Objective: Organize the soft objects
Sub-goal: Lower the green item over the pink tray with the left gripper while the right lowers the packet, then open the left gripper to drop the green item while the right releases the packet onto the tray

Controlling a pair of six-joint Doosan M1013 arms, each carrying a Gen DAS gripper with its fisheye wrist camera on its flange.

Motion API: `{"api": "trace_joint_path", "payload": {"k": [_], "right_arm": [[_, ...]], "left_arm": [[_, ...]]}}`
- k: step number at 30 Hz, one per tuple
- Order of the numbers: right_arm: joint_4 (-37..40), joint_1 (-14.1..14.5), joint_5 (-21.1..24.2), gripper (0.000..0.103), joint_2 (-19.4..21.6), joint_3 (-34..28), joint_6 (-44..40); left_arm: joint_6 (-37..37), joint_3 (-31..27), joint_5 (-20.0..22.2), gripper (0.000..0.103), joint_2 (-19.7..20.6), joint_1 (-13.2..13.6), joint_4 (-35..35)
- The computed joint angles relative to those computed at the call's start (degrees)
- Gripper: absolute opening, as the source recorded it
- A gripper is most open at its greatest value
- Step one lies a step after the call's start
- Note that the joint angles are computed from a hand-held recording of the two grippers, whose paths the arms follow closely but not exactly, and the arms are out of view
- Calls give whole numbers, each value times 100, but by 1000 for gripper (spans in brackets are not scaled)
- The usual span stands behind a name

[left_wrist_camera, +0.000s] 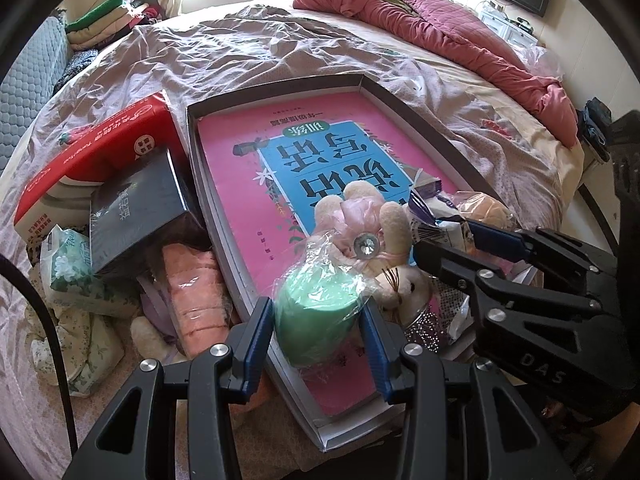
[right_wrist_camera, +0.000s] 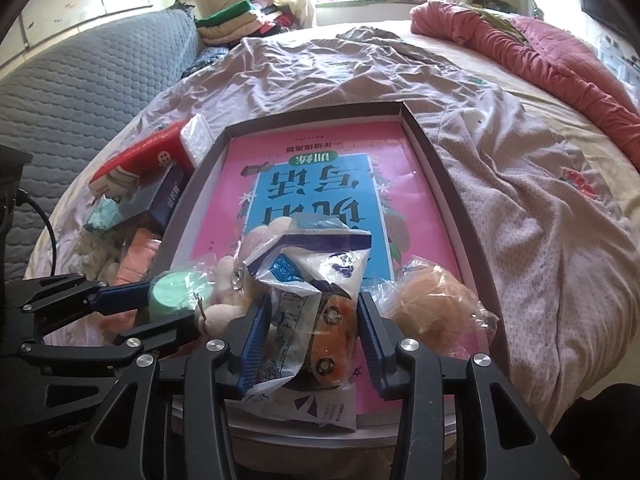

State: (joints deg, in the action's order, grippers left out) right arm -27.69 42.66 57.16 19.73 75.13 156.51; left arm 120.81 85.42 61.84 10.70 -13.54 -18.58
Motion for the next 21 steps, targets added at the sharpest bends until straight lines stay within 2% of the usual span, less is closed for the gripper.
{"api": "trace_joint_path", "payload": {"k": [15, 21], "right_arm": [[-214, 39, -65, 54, -140, 117, 356], [-247, 59, -25, 55, -159, 118, 424]], "left_arm": [[69, 38, 62, 44, -32, -41, 31], [118, 79, -12, 48, -94, -71, 106]]}}
